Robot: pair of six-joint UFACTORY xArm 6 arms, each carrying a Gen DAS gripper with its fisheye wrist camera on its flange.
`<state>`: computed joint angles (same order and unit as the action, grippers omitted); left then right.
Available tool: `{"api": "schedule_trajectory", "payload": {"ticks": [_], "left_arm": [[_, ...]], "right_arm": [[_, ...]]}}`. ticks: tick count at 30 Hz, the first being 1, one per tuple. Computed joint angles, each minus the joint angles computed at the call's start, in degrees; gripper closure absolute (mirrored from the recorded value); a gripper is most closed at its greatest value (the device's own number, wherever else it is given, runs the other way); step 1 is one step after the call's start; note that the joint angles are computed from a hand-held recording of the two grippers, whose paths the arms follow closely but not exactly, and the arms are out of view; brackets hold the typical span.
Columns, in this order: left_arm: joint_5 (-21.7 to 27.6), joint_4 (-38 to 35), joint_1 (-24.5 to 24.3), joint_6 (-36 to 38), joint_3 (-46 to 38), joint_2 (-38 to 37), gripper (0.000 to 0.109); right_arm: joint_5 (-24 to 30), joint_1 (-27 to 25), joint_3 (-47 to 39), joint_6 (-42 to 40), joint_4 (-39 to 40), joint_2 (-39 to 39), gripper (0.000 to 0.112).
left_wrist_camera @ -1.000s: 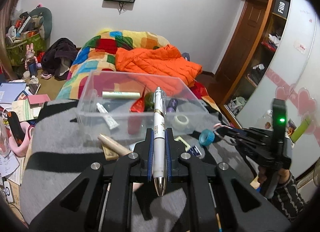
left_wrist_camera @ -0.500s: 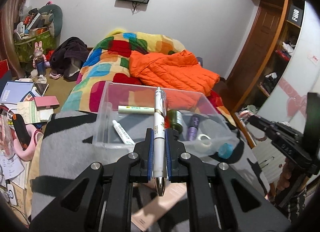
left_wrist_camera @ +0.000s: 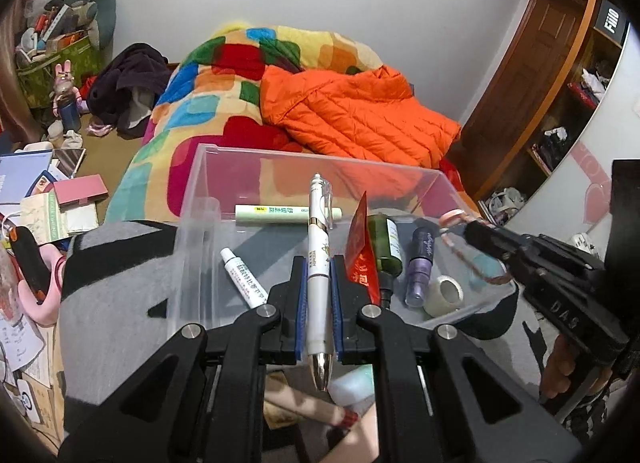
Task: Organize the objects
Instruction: 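Carry the pen and braided rope into the clear box and open both tools, then grasp the beige cosmetic tube with the left tool while the right tool grasps the blue tape roll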
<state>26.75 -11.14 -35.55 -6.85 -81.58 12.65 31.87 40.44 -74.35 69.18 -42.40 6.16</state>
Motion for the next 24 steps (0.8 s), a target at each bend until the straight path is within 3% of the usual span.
{"api": "schedule_trajectory", "payload": {"ticks": [5, 11, 13, 18, 24], "left_arm": [[1.42, -1.9, 0.04, 2.26, -2.05, 2.14, 0.098], [2.26, -3.37, 0.01, 3.31, -2.19, 2.51, 0.098], [1.68, -3.47, -0.06, 3.43, -1.54, 1.81, 0.098], [0.88, -3.96, -0.55, 4.58, 0.2, -0.76, 0.097], [-2.21, 2.63, -1.54, 0.31, 3.78, -4.91, 0.074]], "right_arm": [[-0.61, -0.37, -1.56, -3.8, 4.1, 2.95, 0.108], [2.52, 0.55, -3.98, -7.84, 7.15, 4.9, 0.107], [3.27, 0.68, -4.46, -9.24, 8.23, 5.1, 0.103], [3.75, 1.68, -3.37, -7.12, 4.47, 3.16, 0.078], [4.92, 2.91, -0.94, -3.42, -0.44, -1.25, 0.07]]}}
